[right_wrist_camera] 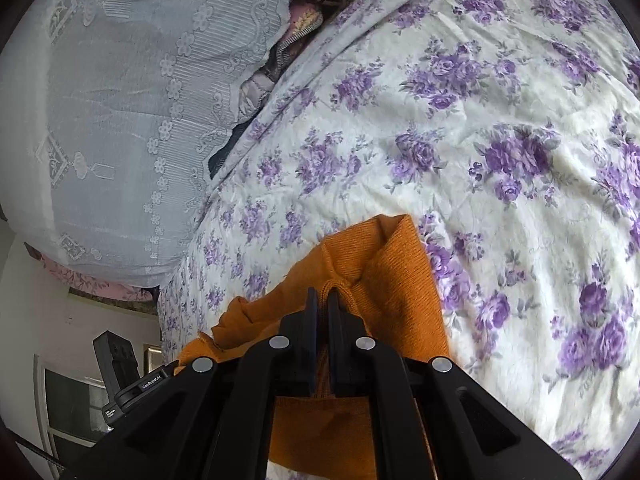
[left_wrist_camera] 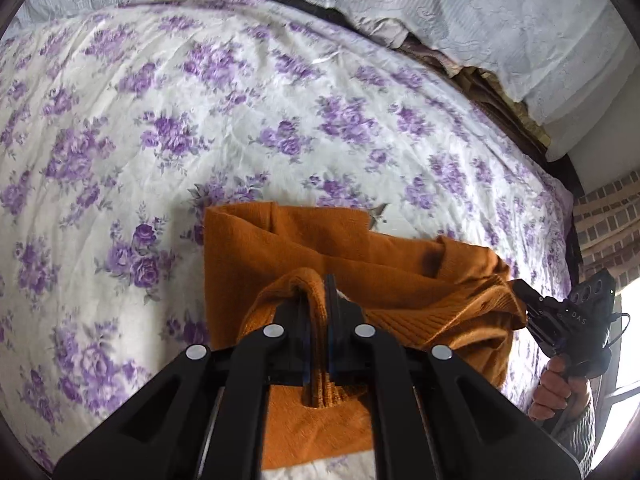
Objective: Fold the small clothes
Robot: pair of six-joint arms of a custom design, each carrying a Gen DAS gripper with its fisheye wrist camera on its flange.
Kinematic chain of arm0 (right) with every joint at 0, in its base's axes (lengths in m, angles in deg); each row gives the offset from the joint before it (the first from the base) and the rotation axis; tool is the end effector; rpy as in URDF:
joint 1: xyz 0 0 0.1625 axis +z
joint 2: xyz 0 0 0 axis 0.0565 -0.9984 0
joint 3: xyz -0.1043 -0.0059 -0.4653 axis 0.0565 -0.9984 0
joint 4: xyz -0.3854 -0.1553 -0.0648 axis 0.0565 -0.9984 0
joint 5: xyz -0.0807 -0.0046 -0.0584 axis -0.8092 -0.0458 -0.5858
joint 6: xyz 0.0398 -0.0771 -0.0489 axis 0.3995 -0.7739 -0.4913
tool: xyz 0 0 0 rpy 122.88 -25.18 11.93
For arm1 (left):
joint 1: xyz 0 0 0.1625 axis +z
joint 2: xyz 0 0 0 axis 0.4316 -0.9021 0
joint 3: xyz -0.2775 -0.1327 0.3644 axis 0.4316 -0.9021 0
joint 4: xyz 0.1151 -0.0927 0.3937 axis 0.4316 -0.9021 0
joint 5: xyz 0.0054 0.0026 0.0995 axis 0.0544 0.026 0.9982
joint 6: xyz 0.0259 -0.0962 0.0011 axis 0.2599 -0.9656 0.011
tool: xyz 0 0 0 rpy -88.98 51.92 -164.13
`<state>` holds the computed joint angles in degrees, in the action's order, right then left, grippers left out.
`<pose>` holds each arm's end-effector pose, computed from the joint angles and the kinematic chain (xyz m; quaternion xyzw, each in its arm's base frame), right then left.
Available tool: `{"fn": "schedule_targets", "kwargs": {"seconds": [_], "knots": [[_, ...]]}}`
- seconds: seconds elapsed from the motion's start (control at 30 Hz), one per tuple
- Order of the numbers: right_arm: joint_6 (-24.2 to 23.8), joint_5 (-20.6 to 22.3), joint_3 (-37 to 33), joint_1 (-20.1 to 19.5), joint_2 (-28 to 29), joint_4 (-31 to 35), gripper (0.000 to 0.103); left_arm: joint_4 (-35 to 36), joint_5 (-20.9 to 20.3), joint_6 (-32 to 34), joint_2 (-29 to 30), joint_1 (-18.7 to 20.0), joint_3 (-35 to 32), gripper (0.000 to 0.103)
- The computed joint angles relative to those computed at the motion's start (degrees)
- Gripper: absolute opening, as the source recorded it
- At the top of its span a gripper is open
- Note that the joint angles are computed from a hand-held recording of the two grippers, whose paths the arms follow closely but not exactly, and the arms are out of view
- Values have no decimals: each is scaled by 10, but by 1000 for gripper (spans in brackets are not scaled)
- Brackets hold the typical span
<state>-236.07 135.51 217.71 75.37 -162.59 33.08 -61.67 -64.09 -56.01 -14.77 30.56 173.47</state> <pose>0.0699 -0.2561 0.1400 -0.2772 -0.8369 0.4714 0.0241 -0.1464 -0.5046 0.1476 0.2868 0.9481 -0.0102 0.1370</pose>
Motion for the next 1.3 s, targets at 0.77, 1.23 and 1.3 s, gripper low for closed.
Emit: {"fn": "schedule_targets", "kwargs": {"seconds": [0.77, 1.23, 1.3], "knots": [[-20, 128, -59, 187, 115, 15, 23, 0, 26, 5, -31, -36, 31, 71], [-18, 216, -88, 118, 108, 4, 7, -103, 162, -6, 62, -64, 30, 74], [-39, 226, -95, 147, 116, 0, 7, -105, 165, 0, 67, -65, 25, 75]]}}
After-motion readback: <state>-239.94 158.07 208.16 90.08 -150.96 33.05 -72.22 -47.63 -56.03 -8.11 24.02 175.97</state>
